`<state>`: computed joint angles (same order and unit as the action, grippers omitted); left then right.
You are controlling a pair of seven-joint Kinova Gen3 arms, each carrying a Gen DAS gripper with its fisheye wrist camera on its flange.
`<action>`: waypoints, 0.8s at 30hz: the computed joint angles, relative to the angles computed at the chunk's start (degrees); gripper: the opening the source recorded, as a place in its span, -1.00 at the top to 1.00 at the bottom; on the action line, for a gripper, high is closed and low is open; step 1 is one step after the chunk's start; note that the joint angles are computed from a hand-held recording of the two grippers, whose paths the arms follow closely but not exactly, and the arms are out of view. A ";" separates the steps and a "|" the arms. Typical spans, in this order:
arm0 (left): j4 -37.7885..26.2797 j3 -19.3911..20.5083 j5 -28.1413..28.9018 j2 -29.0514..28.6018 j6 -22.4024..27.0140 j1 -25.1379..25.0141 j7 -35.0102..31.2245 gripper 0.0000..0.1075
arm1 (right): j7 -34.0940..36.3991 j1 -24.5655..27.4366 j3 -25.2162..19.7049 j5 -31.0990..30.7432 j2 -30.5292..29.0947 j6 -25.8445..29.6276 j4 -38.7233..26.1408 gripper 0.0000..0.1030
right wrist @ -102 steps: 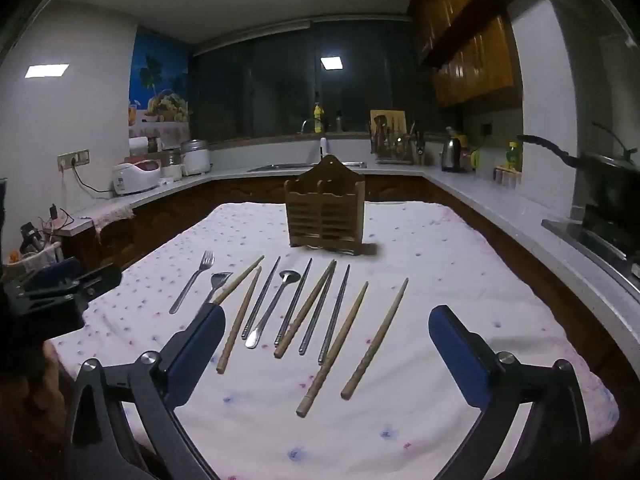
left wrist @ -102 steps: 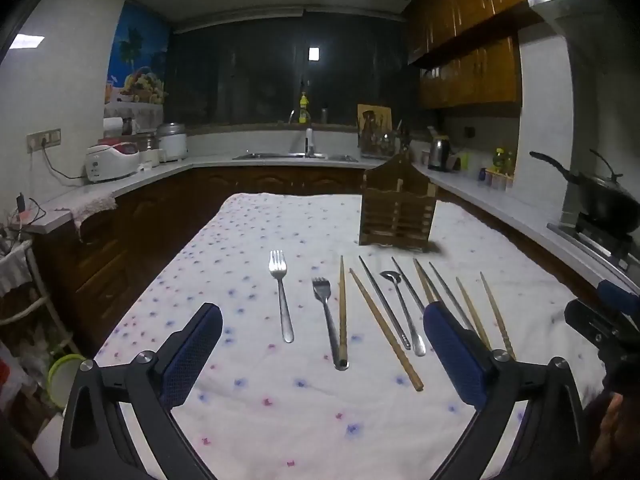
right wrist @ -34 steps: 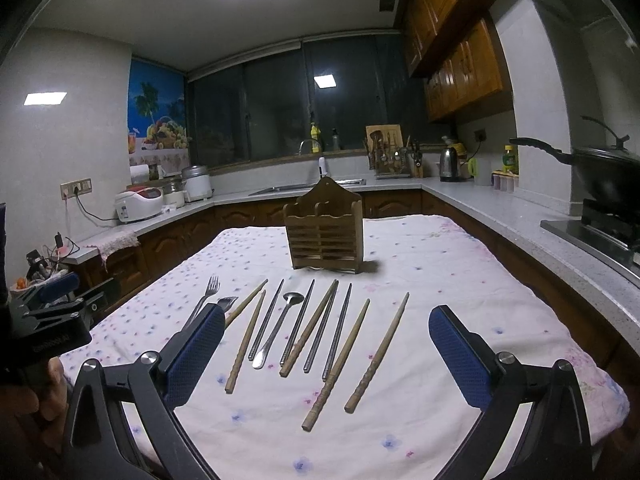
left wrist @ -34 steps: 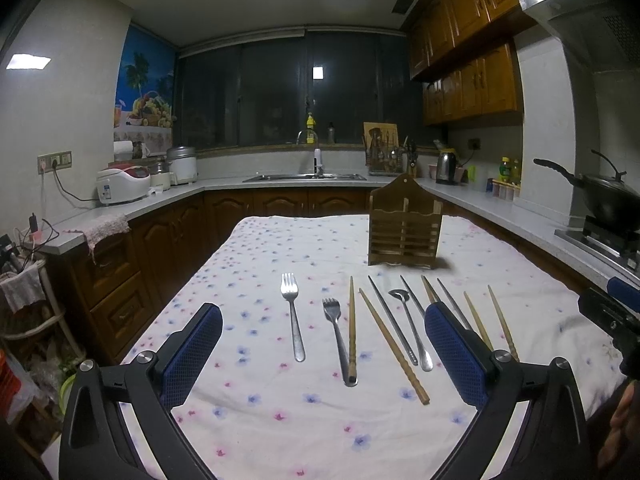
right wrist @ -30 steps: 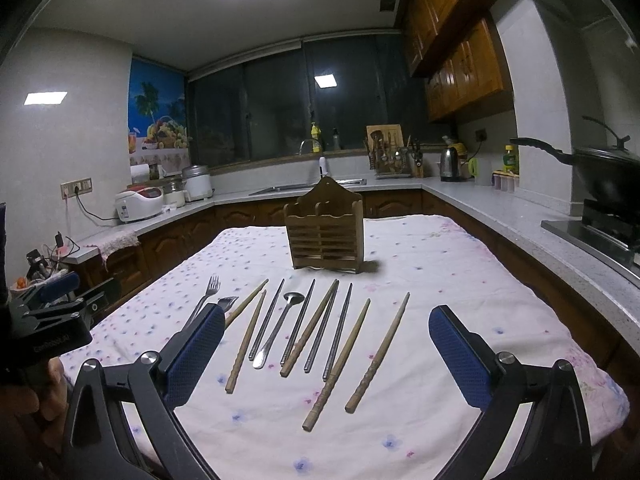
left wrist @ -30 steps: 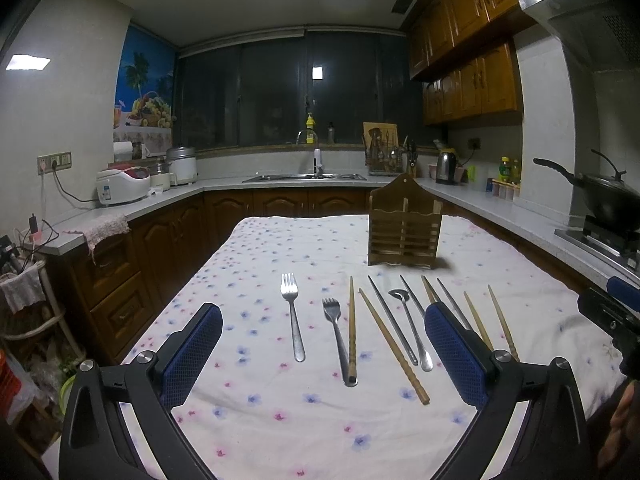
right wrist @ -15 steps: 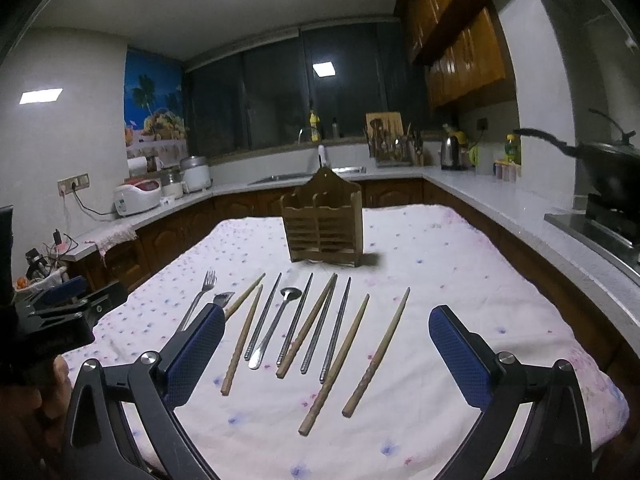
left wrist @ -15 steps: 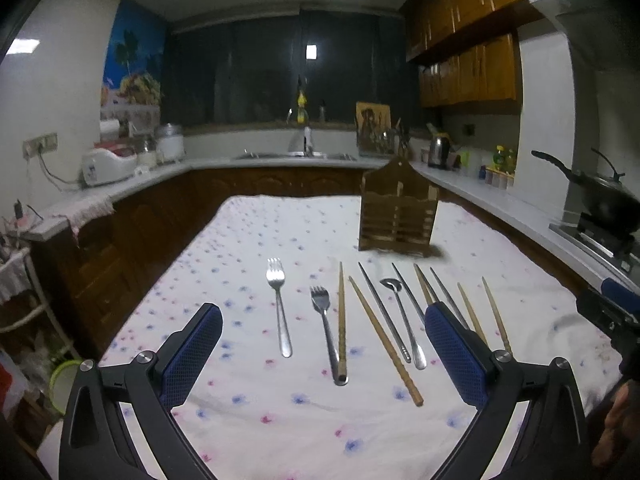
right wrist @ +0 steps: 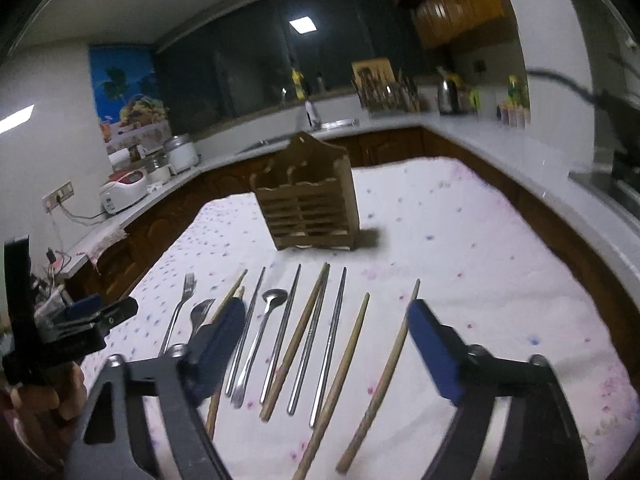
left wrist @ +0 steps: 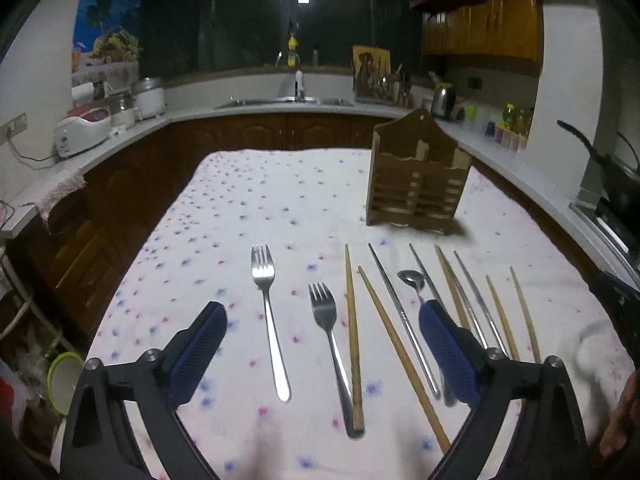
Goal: Organize utensils
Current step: 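Grasp a wooden chopstick with the left tool while the right tool grasps a steel chopstick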
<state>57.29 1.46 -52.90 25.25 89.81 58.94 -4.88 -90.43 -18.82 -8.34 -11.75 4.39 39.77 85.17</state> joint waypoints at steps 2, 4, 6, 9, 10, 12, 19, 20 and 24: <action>0.08 0.32 2.00 -0.46 -1.73 -2.36 -1.70 -0.65 | -1.59 -0.16 0.41 0.45 3.89 4.10 -4.83 -0.25; 0.27 0.78 5.04 -1.30 -4.31 -5.54 -3.83 -0.54 | -2.92 -0.40 0.67 1.25 6.85 7.30 -8.76 -0.07; 0.10 1.11 7.95 -1.64 -6.51 -8.46 -6.30 -0.35 | -3.71 -0.91 0.78 2.23 9.91 10.32 -12.73 0.01; -0.82 1.19 12.45 -1.73 -8.58 -12.71 -10.56 -0.26 | -4.07 -1.51 0.72 2.93 14.48 15.21 -18.83 0.19; -1.65 1.11 13.51 -1.35 -8.86 -13.71 -12.02 -0.25 | -4.02 -1.67 0.66 2.91 16.33 17.38 -21.35 0.24; -3.69 0.93 15.90 -0.43 -9.02 -15.73 -15.49 -0.22 | -3.89 -2.12 0.71 3.16 19.05 20.12 -24.75 0.30; -13.79 -0.57 24.16 5.45 -6.81 -22.00 -28.40 -0.04 | -3.61 -3.57 1.26 3.86 27.33 29.69 -35.75 0.49; -15.20 -0.89 25.12 6.41 -6.32 -22.46 -29.85 0.01 | -3.49 -3.67 1.33 3.88 28.07 30.60 -36.63 0.50; -19.97 -1.96 28.76 10.05 -4.53 -24.15 -34.53 0.21 | -3.43 -4.38 1.86 4.41 30.63 33.70 -40.09 0.55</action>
